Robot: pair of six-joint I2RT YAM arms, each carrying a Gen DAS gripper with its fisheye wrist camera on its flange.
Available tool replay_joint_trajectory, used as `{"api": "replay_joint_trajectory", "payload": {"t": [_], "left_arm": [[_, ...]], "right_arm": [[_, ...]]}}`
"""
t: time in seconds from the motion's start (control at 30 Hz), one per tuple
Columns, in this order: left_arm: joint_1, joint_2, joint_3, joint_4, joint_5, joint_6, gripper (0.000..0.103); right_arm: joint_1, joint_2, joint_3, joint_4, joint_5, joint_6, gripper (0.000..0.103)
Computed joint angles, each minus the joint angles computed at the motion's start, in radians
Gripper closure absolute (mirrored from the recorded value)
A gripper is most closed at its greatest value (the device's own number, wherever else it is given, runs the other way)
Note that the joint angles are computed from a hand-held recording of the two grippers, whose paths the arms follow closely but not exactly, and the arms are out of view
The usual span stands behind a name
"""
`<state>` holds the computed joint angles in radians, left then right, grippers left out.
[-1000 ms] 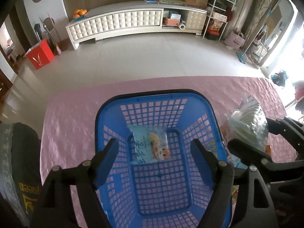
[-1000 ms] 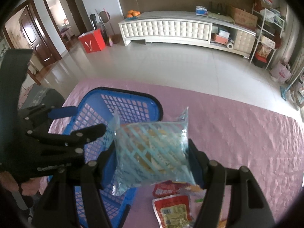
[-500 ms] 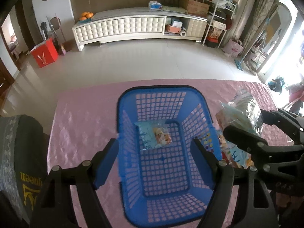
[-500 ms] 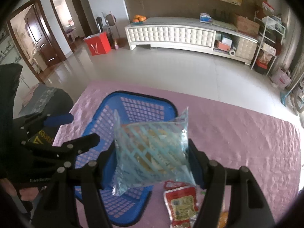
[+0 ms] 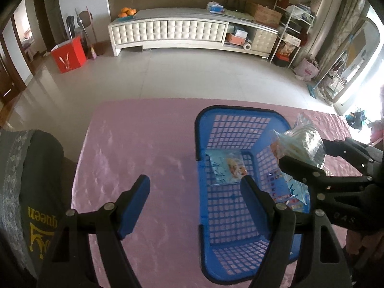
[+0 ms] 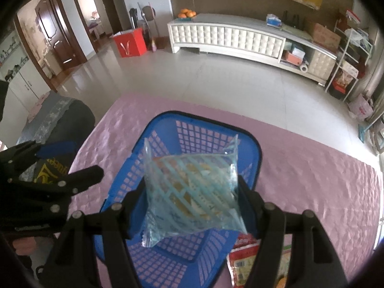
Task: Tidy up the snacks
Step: 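Open the right tool to drop the clear wafer bag into the basket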
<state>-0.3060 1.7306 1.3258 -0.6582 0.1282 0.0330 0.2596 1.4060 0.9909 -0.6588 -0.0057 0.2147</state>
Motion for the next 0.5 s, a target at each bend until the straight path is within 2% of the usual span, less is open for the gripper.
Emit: {"api": "replay_joint_trajectory", "payload": {"t": [0.2, 0.4, 0.43, 0.5], "left_arm": [[0.007, 0.112, 0.079, 0.003, 0.010, -0.004, 0.027], [-0.001, 0.158, 0.110, 0.008, 0.011, -0.016, 0.027], [-0.003, 0.160, 0.107, 0.012, 0.010, -0.012, 0.027], [-0.005, 0.164, 0.099, 0.020, 0.001, -0.010, 0.027]], "right_arm": [[-0.033, 0.132, 0.037, 0.035, 0.006, -0.029, 0.032], [-0.051, 0.239, 0.089, 0.049, 0.035, -0.062, 0.032], [-0.043, 0.256, 0.099, 0.055, 0.066, -0.068, 0.030], [-0.023, 0.262, 0.095, 0.075, 0.125, -0.070, 0.020]]}}
